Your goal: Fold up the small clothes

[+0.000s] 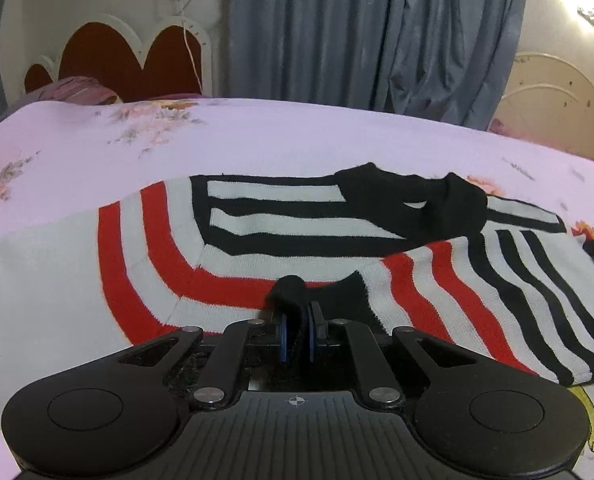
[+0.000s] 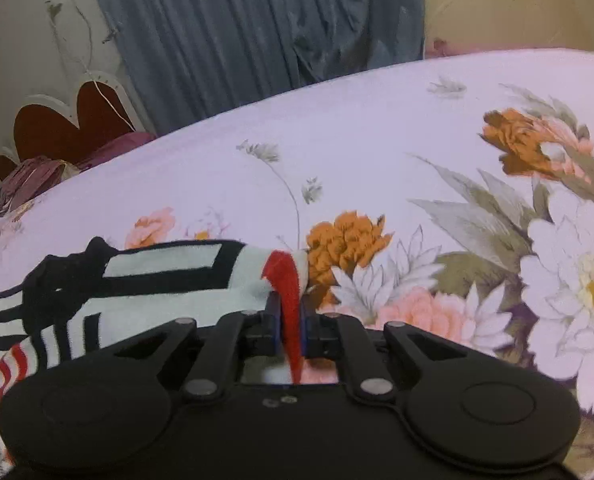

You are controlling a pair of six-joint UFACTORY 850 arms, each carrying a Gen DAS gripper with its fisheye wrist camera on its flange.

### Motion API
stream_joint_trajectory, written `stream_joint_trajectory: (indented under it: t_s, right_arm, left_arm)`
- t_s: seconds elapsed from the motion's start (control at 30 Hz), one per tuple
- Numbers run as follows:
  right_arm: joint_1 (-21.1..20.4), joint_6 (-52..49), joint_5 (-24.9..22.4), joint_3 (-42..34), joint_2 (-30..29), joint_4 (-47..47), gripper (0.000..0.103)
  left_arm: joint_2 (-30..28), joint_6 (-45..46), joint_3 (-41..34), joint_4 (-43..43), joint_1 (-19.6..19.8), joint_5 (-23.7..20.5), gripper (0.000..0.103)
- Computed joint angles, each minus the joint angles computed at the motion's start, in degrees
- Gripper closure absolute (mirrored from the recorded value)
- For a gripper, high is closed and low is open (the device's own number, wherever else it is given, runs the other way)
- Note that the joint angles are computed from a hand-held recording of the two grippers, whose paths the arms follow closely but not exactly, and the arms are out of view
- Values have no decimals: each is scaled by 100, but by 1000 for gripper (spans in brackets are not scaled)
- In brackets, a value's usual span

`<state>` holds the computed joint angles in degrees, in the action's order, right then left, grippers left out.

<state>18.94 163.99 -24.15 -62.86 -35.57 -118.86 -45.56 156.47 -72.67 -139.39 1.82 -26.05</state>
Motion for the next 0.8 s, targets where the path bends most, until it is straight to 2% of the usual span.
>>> stream_joint_trajectory:
  t_s: [0.03, 0.07, 0.1, 0.13, 0.2, 0.27, 0.33, 0.43, 0.5, 0.57, 0.6, 0.63, 0.67, 0.7, 0.73, 0.8]
  right_arm:
    - [34, -372, -32, -46, 5, 387, 91]
    - [88, -751, -137, -70, 26, 820, 77]
    - [174, -891, -415, -17, 76, 1053, 59]
    - [228, -820, -650, 52, 109, 1047, 54]
    - [336, -190, -791, 329, 327, 434, 56]
    - [459, -145, -747, 289, 314, 91, 58]
    - [572, -325, -504, 15, 136, -195, 62]
    - [729, -748, -136, -513, -242, -351, 66]
    - [764, -1162, 49, -804, -439, -217, 66]
    - [731, -1934, 165, -957, -548, 342, 67]
    - [700, -2111, 46, -906, -526, 555, 71]
    - [594, -2048, -4, -782, -437, 659, 79]
    - [444, -1745, 78, -633, -320, 616, 96]
    - [312, -1656, 60, -540, -263, 645, 103]
    - [262, -1806, -60, -505, -263, 844, 103]
    - [106, -1568, 169, -444, -186, 712, 103]
  left_arm:
    - [10, -117, -6, 114, 20, 3, 89]
    - [30, -163, 1, 95, 35, 33, 81]
    - [82, 1, 45, -163, 50, 100, 55]
    - [173, 404, 172, -660, 77, 26, 44]
    - [366, 813, 431, -933, 129, -315, 44]
    - [464, 496, 482, -408, 76, -448, 44]
    - [474, 164, 413, 256, -138, -484, 44]
    - [259, -894, 11, 1383, -503, -192, 44]
    - [57, -1078, -243, 1558, -694, 22, 44]
    - [-141, -1079, -509, 1526, -770, 445, 44]
    - [-153, -1006, -517, 1429, -712, 387, 44]
    - [-151, -954, -529, 1390, -659, 395, 44]
    - [-148, -830, -532, 1314, -612, 433, 44]
    - [-166, -907, -548, 1464, -552, 395, 44]
    - [-179, -982, -529, 1623, -501, 295, 44]
    - [-193, -643, -527, 1376, -550, 352, 44]
